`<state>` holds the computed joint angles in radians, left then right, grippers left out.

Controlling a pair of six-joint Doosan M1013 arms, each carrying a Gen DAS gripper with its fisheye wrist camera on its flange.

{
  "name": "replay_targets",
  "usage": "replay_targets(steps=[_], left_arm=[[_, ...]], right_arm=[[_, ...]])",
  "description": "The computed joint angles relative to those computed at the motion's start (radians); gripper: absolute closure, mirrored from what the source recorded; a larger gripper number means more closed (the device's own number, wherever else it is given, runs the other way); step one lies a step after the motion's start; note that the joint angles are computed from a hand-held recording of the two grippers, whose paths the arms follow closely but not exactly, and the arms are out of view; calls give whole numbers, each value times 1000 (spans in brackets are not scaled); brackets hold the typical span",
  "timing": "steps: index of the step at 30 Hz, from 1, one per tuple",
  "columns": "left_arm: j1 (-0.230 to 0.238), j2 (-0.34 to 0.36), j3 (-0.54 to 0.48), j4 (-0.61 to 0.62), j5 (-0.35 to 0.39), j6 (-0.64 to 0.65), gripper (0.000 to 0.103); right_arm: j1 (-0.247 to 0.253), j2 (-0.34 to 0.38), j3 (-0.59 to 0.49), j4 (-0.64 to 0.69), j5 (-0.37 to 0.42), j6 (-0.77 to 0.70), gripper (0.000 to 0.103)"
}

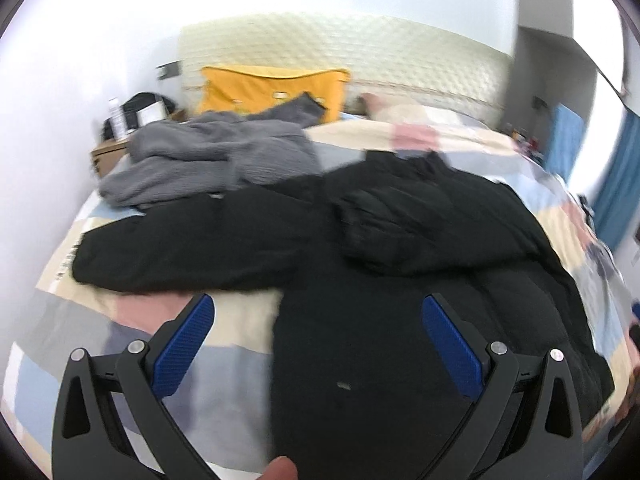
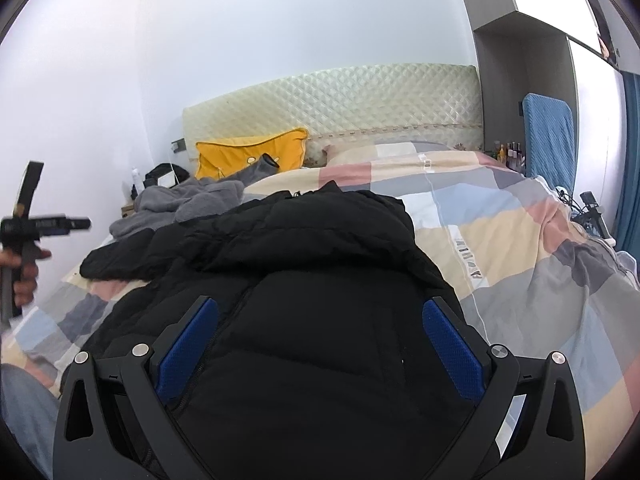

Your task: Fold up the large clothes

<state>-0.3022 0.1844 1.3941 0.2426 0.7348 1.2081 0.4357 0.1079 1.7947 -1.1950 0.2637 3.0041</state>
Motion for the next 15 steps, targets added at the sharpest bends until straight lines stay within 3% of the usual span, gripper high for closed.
replay_targets(steps=[6, 9, 15], left_arm=[[117, 33, -72, -113, 59, 46, 0], [164, 50, -95, -103, 76, 76, 0], [270, 84, -105, -178, 100, 40, 0]], right_arm=[[0, 10, -3, 23, 10, -15, 0], [6, 14, -6, 9, 26, -2, 0], [19, 25, -24, 37, 66, -18, 0]])
